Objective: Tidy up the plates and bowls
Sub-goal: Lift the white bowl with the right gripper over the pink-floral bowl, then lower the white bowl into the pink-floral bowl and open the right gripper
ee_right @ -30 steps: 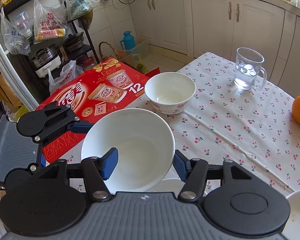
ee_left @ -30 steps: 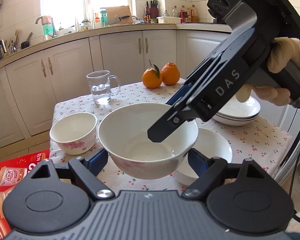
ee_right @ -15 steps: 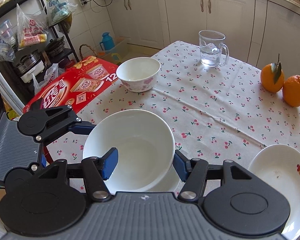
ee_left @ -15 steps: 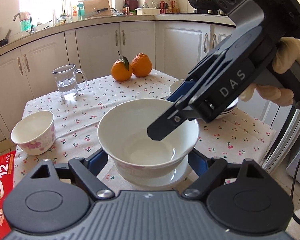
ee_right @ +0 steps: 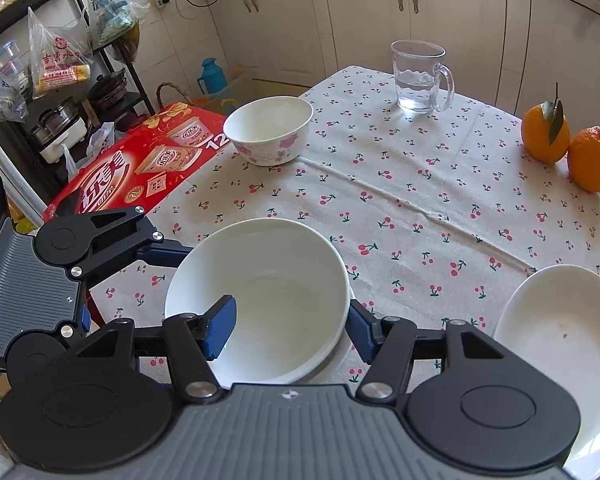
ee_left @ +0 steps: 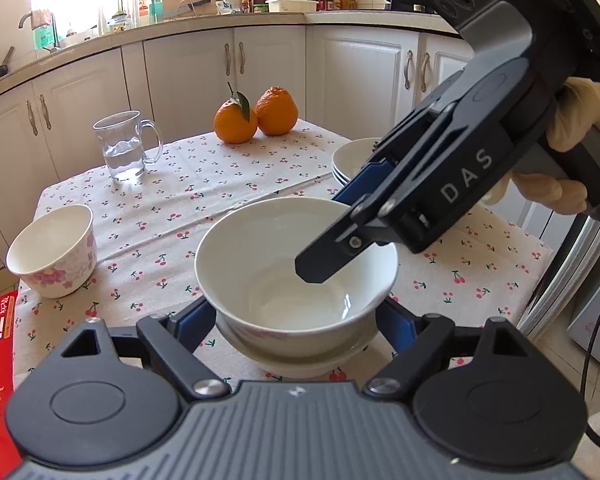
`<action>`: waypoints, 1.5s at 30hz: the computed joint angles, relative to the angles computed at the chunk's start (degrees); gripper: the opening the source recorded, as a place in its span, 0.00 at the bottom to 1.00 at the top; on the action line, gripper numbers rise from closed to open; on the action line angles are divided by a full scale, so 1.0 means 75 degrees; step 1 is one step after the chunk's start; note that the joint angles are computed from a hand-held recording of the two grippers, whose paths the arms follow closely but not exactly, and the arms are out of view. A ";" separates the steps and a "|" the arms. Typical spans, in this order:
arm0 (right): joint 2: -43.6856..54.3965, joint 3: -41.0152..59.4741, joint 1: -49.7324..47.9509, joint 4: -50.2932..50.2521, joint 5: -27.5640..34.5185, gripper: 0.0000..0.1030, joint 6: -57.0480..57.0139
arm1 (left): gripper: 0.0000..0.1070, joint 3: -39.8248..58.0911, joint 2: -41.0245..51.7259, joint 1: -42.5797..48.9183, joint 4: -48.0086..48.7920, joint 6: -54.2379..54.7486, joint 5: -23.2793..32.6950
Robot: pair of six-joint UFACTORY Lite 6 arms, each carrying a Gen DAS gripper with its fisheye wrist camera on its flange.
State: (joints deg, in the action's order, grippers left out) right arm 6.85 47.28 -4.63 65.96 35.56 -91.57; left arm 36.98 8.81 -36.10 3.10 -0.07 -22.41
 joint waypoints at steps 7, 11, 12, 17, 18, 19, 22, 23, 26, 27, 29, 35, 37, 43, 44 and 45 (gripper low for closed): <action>0.0083 -0.0027 -0.0045 0.0046 -0.0037 0.64 -0.0089 | 0.81 0.0092 0.0084 0.0079 0.0426 -0.0300 0.0037; 0.0091 -0.0062 -0.0025 0.0049 -0.0104 0.64 -0.0122 | 0.82 0.0136 0.0109 0.0095 0.0519 -0.0324 0.0076; 0.0101 -0.0064 -0.0026 0.0054 -0.0111 0.64 -0.0135 | 0.83 0.0143 0.0108 0.0100 0.0548 -0.0346 0.0092; 0.0114 -0.0067 -0.0027 0.0096 -0.0105 0.64 -0.0187 | 0.85 0.0154 0.0129 0.0110 0.0623 -0.0401 0.0093; 0.0112 -0.0072 -0.0025 0.0103 -0.0115 0.64 -0.0203 | 0.86 0.0156 0.0137 0.0113 0.0632 -0.0401 0.0088; 0.0110 -0.0078 -0.0016 0.0114 -0.0134 0.64 -0.0226 | 0.86 0.0154 0.0142 0.0116 0.0651 -0.0409 0.0080; 0.0076 -0.0137 0.0009 0.0161 -0.0214 0.66 -0.0298 | 0.86 0.0148 0.0149 0.0149 0.0746 -0.0490 0.0062; 0.0078 -0.0146 0.0004 0.0167 -0.0206 0.67 -0.0310 | 0.86 0.0147 0.0144 0.0165 0.0802 -0.0531 0.0066; 0.0028 -0.0209 -0.0003 0.0235 -0.0181 0.74 -0.0401 | 0.87 0.0063 0.0055 0.0116 0.0590 -0.0288 0.0060; -0.0017 -0.0248 -0.0003 0.0276 -0.0171 0.78 -0.0445 | 0.87 0.0018 0.0002 0.0102 0.0542 -0.0233 0.0061; -0.0221 -0.0415 -0.0027 0.0526 -0.0158 1.00 -0.0714 | 0.87 -0.0117 -0.0155 0.0085 0.0400 -0.0080 0.0061; -0.0785 -0.0561 0.0004 0.0567 -0.0033 1.00 -0.0767 | 0.87 -0.0658 -0.0796 0.0148 0.0023 0.0327 0.0037; -0.0956 -0.0616 0.0049 0.0680 0.0070 1.00 -0.0834 | 0.87 -0.0845 -0.1039 0.0173 -0.0198 0.0534 0.0025; -0.1506 -0.0768 0.0476 0.0774 -0.0078 1.00 -0.0491 | 0.87 -0.1504 -0.1849 0.0368 -0.0501 0.0798 -0.0085; -0.1634 -0.0797 0.0633 0.0824 -0.0304 1.00 -0.0446 | 0.87 -0.1618 -0.1994 0.0417 -0.0500 0.0795 -0.0099; -0.1757 -0.0799 0.0820 0.0791 -0.0559 1.00 -0.0343 | 0.87 -0.1726 -0.2125 0.0464 -0.0522 0.0808 -0.0124</action>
